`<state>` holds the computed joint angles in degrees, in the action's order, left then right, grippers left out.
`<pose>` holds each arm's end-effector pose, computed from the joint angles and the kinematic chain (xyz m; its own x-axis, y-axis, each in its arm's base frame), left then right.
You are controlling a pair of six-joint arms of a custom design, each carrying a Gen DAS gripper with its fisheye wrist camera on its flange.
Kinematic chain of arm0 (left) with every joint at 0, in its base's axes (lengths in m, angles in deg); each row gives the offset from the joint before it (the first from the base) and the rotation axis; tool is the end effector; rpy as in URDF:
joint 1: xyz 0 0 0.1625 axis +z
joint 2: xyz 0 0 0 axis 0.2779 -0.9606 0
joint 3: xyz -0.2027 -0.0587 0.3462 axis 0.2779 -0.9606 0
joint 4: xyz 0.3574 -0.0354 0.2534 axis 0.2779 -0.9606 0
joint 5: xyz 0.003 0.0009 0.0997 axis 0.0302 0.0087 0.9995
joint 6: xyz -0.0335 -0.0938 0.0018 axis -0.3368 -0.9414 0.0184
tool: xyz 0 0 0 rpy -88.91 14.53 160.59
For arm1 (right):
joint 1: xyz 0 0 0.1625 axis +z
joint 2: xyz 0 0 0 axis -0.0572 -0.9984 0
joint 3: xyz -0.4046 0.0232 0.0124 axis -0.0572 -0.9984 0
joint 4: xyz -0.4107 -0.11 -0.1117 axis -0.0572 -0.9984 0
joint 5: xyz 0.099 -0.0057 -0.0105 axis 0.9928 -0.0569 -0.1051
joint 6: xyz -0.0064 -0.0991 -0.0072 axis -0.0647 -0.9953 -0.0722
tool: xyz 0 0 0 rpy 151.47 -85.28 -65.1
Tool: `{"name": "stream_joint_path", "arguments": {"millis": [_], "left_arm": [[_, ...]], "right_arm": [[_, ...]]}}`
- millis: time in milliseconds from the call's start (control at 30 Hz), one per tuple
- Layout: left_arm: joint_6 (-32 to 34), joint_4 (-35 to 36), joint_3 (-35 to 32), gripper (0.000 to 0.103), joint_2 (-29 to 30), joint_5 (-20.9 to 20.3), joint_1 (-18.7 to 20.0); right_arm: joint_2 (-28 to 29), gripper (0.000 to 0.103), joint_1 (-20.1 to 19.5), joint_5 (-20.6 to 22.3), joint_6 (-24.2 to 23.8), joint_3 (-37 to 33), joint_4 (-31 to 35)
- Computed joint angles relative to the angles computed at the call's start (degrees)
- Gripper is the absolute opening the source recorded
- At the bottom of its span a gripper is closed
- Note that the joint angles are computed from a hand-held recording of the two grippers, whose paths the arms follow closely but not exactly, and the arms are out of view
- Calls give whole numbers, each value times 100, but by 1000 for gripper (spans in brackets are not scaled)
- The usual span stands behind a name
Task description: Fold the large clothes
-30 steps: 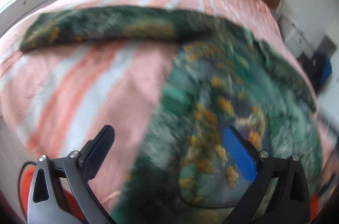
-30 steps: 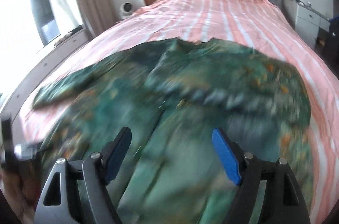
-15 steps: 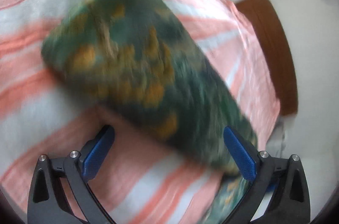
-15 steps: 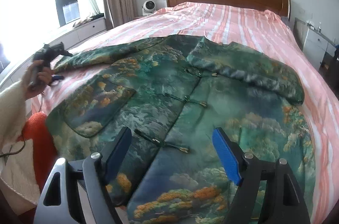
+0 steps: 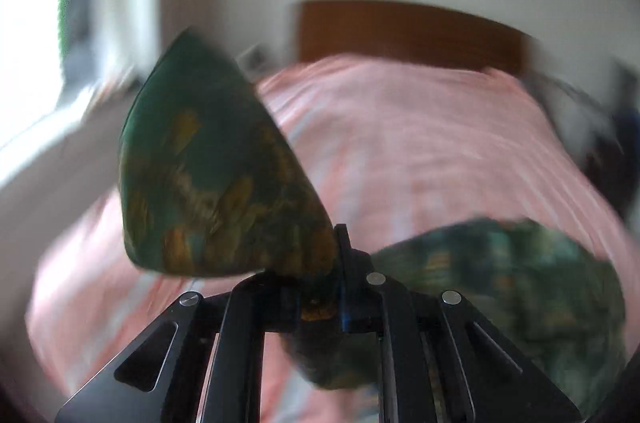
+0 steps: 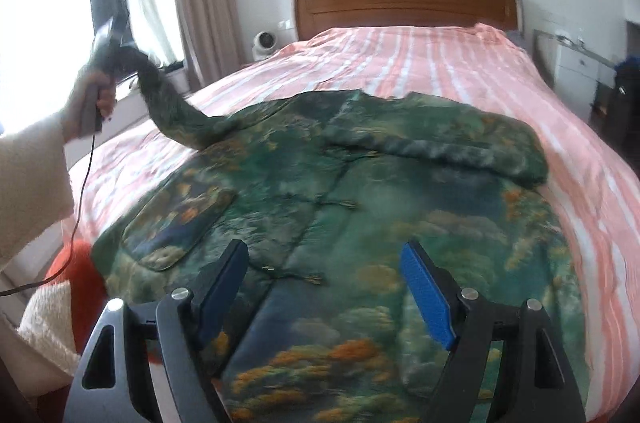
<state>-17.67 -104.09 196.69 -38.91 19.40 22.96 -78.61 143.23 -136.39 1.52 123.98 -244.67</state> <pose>-0.2027 -0.4596 0.4954 -0.6554 -0.1682 -0.7363 0.5917 0.4915 -0.6390 0.3441 -0.2025 0.1725 -0.7576 -0.3264 0.5652 -0.6245 0.6143 -0.4823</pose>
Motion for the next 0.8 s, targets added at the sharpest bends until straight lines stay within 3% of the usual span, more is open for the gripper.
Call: {"name": "stream_joint_path", "arguments": {"millis": [67,167,233,300,367,467,500,633,733,800], "left_arm": [[804,-554,-53,12,668,-202,-372],[994,-663,-69,17,1507,-550,-556],[856,-504,-14,31,1930,-690,-544],[127,442,42,82,2240,-861,-482],[-545,1271,215,86,2455,-915,-442],[-1163,2251,477,86,2385,-1011,-517],[-1138,2277,639,86,2249,-1078,-589],[-1323,2705,1007,96,1174,-1450,-864],[-1573,2719,1002,101,759,-1379,-767],[-1652,2606,943,101,686,-1133,-506]], "right_arm": [[-149,78,-59,-43,63,78,-43],[-444,78,-107,-122,141,221,-84],[-607,78,-100,-177,147,313,-115],[-819,78,-82,-269,198,420,-53],[-1019,78,-81,-332,264,509,55],[-1431,78,-124,-459,454,707,292],[-1510,78,-137,-492,493,745,346],[-1860,78,-275,-605,710,961,532],[-1891,78,-406,-561,724,1025,441],[-1764,78,-445,-520,665,995,325]]}}
